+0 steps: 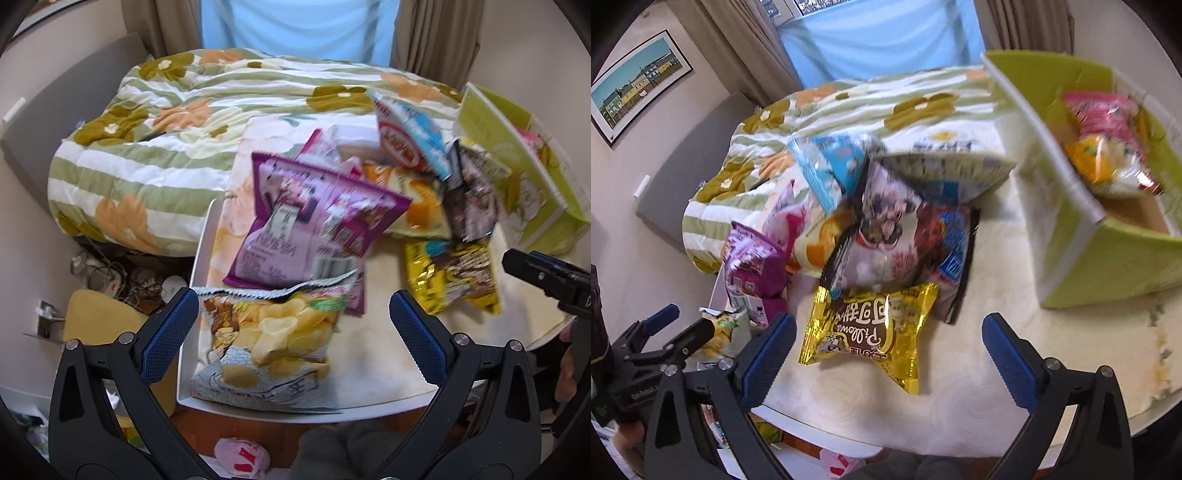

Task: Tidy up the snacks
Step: 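Grasp the potato-chip bag with the left tool while the right tool grasps the gold bag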

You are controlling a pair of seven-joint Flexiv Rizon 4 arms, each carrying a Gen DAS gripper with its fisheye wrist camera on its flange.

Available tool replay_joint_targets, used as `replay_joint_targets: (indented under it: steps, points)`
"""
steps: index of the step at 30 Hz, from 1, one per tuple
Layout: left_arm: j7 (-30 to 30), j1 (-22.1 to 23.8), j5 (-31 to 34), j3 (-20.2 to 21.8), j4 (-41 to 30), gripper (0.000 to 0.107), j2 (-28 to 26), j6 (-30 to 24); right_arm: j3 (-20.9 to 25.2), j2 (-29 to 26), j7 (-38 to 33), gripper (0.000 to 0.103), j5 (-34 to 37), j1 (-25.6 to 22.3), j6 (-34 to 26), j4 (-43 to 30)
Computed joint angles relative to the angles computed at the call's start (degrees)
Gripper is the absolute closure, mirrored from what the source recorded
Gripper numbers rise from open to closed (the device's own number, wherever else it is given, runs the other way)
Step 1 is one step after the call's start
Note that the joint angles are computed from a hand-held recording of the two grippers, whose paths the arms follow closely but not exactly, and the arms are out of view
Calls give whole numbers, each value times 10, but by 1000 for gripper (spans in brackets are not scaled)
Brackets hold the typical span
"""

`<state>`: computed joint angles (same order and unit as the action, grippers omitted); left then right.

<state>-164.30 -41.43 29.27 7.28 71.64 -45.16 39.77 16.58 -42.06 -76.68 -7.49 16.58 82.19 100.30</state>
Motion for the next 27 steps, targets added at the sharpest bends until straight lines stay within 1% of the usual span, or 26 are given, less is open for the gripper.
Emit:
replay_joint_targets:
  steps: [5,12,14,15,16,18,21,27]
  points:
    - [-7,1,-2,-1,11,4,-14,11,38,-32,-19,3,18,-25,-24,-26]
    - [10,1,-12,0,-5,4,-40,-1,55,-52,-36,3,45,-31,-45,-48]
    - [12,4,-18,-1,-4,6,-44,2,56,-55,-39,3,51,-30,-52,-54]
    - [12,7,-23,-3,-2,11,-46,7,57,-58,-40,3,55,-29,-55,-57]
    - [14,11,-28,-5,6,20,-44,14,58,-60,-42,3,58,-29,-58,-61]
    - [22,18,-43,-10,12,30,-47,18,57,-63,-43,3,64,-27,-62,-67]
    - [22,23,-53,-11,31,38,-43,46,53,-68,-44,3,69,-23,-69,-77]
    - [26,22,-65,-4,45,44,-37,62,37,-76,-39,3,72,-9,-74,-91]
